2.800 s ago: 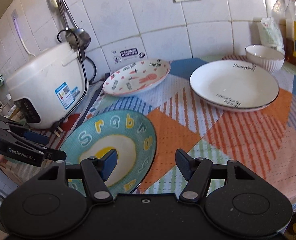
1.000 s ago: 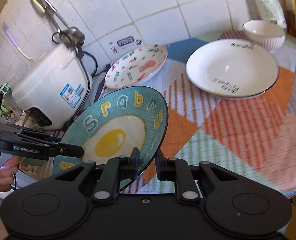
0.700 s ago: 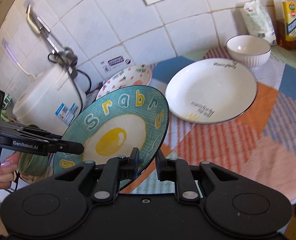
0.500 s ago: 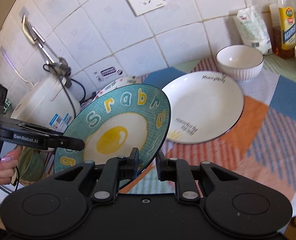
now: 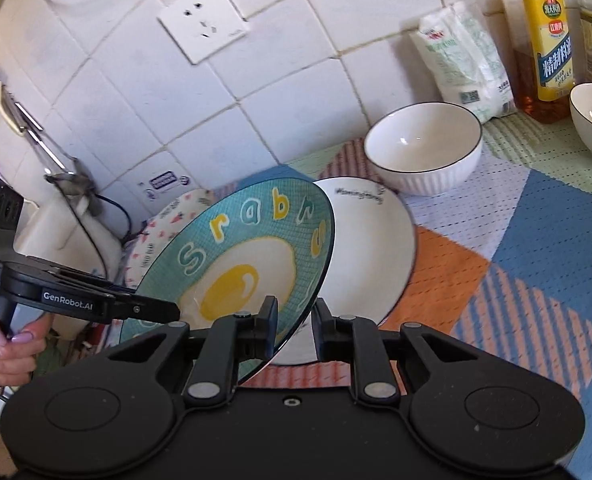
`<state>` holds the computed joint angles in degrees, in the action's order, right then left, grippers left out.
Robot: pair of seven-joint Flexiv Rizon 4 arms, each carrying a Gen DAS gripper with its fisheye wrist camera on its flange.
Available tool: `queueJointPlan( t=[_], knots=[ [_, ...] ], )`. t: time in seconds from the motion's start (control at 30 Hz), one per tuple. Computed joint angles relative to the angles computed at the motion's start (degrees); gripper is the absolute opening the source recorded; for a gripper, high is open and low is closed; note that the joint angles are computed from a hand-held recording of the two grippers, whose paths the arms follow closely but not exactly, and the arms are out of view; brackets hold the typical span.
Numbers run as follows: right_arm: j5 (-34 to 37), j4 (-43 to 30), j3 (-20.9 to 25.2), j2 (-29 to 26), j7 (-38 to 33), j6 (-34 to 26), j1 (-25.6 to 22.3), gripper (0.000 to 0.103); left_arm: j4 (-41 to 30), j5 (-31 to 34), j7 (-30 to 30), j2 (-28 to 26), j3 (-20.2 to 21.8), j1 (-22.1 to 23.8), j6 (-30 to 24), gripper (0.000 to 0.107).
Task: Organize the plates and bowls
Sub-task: 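Carry the egg-print plate onto the white plate and open the right gripper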
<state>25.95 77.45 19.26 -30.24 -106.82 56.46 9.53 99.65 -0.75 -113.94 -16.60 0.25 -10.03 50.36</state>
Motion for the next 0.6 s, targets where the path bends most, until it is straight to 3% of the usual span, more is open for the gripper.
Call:
queueJointPlan(
  t=[0.3, 0.6],
  knots=[
    [-2.89, -7.06, -1.03, -5.05, -0.08, -6.66, -0.21, 0.023, -5.77, -2.97, -2.36, -5.21, -0.22, 0.61, -5.22, 0.040],
    [-6.18, -13.13, -2.19, -8.09, -1.33, -14.65, 0.60, 0.024, -11.01, -1.87, -6.88, -7.75, 0.61, -0.25, -11.67, 0.041]
  ],
)
